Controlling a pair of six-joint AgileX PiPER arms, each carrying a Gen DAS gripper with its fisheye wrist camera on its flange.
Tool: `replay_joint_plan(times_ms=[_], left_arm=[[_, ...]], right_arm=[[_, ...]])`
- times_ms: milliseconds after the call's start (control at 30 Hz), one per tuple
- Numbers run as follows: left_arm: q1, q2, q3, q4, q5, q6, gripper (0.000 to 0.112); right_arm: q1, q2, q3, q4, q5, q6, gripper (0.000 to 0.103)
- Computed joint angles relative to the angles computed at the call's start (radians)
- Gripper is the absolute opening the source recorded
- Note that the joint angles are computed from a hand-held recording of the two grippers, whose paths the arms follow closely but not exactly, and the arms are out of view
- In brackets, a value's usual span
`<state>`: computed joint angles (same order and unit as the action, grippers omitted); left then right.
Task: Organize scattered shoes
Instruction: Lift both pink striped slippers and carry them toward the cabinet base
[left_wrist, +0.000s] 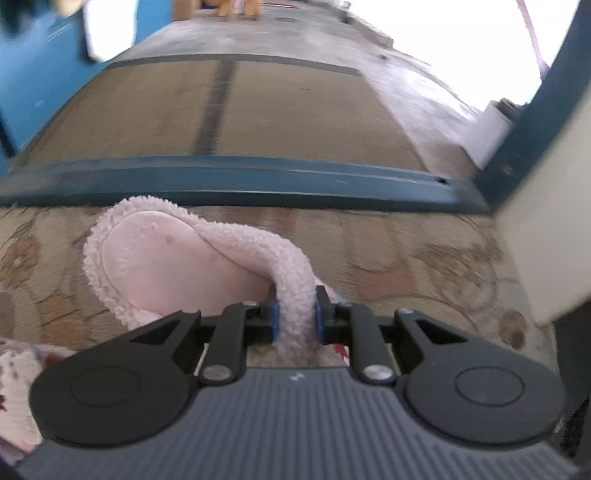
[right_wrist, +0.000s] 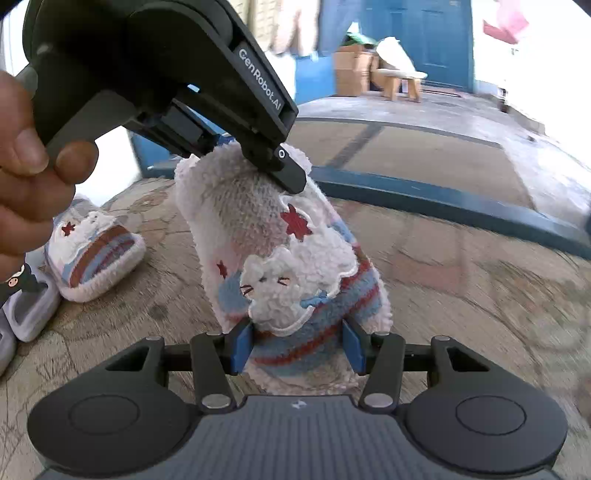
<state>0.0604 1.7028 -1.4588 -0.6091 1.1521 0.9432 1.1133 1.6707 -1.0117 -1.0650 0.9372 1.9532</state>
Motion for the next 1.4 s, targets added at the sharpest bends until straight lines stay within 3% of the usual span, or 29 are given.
replay_joint_plan(times_ms=[267, 433, 767, 1067, 1400], left_arm=[[0.077, 0.157, -0.178, 0.037, -0.030, -0.084, 0.017], [0.113, 0.261, -0.324, 0.068, -0.021, -0.147, 0.017], [0.156, 0.435, -0.607, 0.149, -0.006, -0.306, 0.017], [0.175, 0.516, -0.741, 0.230, -0.018, -0.355, 0.019], [0.168, 0.538, -0.763, 0.275, -0.064, -0.363, 0.022]], right_arm=[[-0.172, 0.139, -0.214, 0.052, -0.163, -0.355, 0.053], [-0.244, 0.239, -0.374, 0.139, -0.214, -0.606, 0.053], [-0.331, 0.451, -0.750, 0.377, -0.213, -1.043, 0.052], [-0.347, 0.602, -1.010, 0.483, -0.176, -1.197, 0.050], [-0.354, 0.643, -1.095, 0.557, -0.177, -1.210, 0.050]])
